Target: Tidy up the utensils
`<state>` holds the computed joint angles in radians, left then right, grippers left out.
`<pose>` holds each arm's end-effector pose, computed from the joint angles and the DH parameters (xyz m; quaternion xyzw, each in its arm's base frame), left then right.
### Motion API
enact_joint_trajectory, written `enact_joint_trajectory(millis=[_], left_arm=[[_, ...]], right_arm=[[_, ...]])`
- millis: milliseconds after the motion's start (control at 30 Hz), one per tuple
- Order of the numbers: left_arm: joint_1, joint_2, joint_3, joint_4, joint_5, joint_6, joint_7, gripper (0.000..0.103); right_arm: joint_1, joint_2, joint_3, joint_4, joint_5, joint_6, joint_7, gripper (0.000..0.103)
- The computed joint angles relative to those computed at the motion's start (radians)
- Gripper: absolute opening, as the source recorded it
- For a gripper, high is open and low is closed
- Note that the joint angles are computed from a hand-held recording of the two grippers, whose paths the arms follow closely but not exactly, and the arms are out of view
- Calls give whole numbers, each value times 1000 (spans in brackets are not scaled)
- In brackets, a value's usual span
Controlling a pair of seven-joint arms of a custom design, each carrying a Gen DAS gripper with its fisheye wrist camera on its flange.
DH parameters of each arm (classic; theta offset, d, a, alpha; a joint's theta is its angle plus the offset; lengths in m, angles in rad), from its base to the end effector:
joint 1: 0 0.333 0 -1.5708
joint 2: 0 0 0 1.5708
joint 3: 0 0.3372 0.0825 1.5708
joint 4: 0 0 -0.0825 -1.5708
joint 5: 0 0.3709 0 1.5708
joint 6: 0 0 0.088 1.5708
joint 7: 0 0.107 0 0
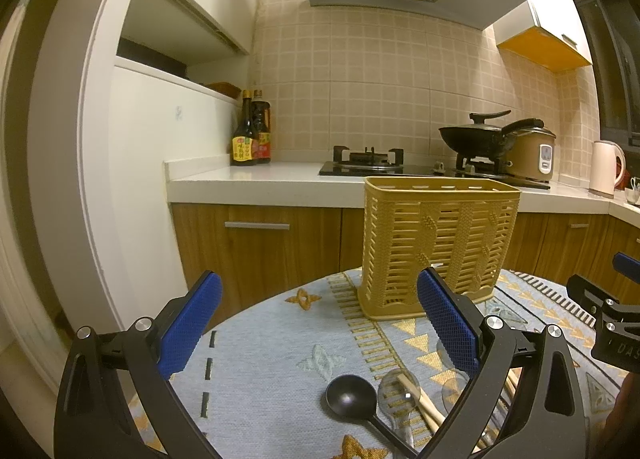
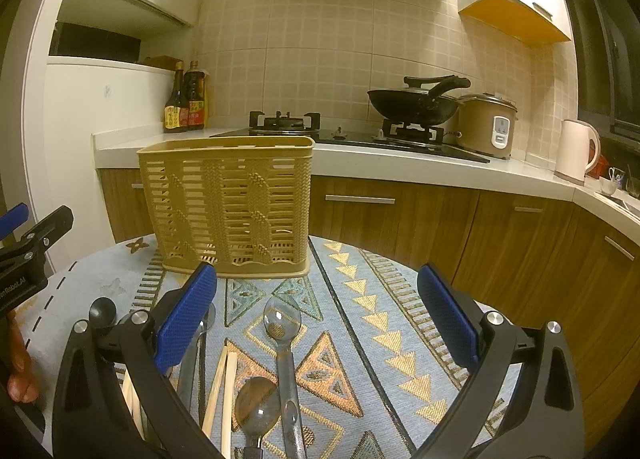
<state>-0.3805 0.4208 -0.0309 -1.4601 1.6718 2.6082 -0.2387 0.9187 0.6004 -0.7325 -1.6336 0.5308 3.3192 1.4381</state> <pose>0.6542 -0.3038 0.5290 -0.5888 0.5132 -0.4121 0.4691 0.6787 0.2139 0.5181 -0.5985 0.5441 -0.4172 0.4144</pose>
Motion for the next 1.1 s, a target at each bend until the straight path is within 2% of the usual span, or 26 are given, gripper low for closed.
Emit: enact_joint_trajectory(millis=[1100], left_arm=[[1,0,1,2,-4,5,3,95]], right_arm=[[11,7,-17,5,-14,-10,2,96]])
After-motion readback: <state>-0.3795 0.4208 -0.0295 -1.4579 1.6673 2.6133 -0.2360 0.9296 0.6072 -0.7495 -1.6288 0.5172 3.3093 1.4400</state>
